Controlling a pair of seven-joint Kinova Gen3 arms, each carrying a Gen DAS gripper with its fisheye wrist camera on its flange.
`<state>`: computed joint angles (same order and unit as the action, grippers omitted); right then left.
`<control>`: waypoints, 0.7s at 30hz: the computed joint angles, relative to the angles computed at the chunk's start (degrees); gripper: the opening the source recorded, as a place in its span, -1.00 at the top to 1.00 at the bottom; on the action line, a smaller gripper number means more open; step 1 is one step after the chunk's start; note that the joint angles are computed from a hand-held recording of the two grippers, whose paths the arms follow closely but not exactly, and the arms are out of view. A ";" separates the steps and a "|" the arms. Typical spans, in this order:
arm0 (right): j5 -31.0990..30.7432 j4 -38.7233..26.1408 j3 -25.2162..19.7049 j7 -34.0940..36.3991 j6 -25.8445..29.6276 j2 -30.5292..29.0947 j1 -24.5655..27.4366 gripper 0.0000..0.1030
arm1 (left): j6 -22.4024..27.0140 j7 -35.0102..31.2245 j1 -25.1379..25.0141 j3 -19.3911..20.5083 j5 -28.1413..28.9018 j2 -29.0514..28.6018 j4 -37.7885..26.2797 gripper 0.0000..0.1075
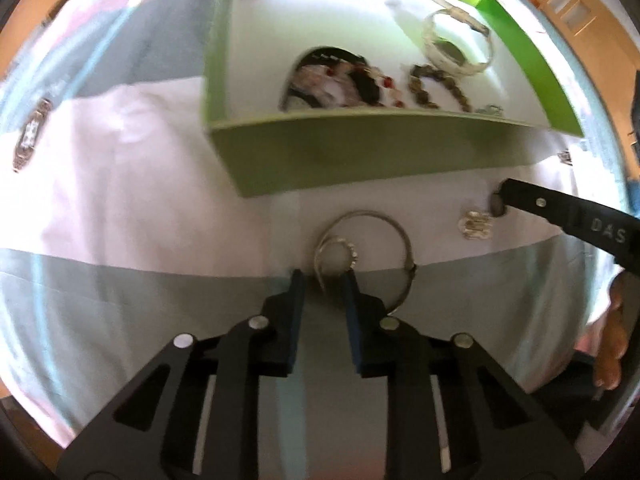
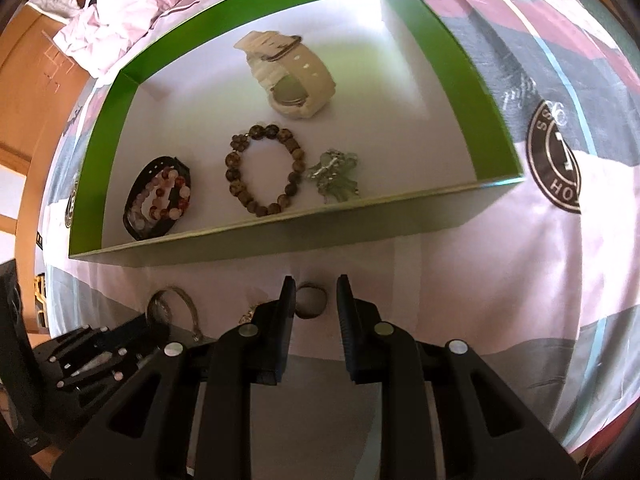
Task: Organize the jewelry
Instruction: 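Move the left tool to the silver bangle while the right tool approaches the gold flower brooch, then close the left tool on the silver bangle while the right tool grips the flower brooch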
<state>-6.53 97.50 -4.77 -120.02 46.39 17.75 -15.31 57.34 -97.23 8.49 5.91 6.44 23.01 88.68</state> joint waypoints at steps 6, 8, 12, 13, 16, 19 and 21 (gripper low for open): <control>1.62 0.65 0.08 -1.30 -1.81 -0.66 -1.45 0.23 | 0.87 2.14 -2.19 -1.38 -0.13 0.62 -2.03 0.64; 0.85 2.43 -0.55 -0.29 -5.13 -2.59 -0.95 0.23 | 1.16 1.72 -3.42 -1.30 0.77 0.64 -2.21 0.64; 0.65 0.83 -2.02 3.80 -3.59 -2.08 -1.63 0.23 | 2.88 -0.38 -5.70 -0.67 3.25 1.37 -2.84 0.63; 0.93 0.30 -2.06 4.31 -2.84 -1.63 -2.07 0.23 | 3.42 -1.04 -6.26 -0.48 4.00 1.59 -3.00 0.61; 5.17 -1.88 -1.21 2.60 0.51 0.28 -5.82 0.23 | 3.78 -1.88 -6.47 -0.81 4.09 1.74 -2.82 0.57; 7.14 -2.39 -0.73 0.98 1.67 1.68 -7.34 0.23 | 2.54 -1.93 -5.91 -1.19 3.17 1.40 -1.61 0.57; 6.97 -2.46 -0.82 1.14 1.75 2.24 -7.21 0.23 | 1.63 -1.03 -4.78 -1.33 2.20 0.80 -0.84 0.56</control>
<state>0.44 95.04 -5.58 -118.87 48.14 19.98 -22.52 58.96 -98.26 3.71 4.58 8.65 23.82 87.84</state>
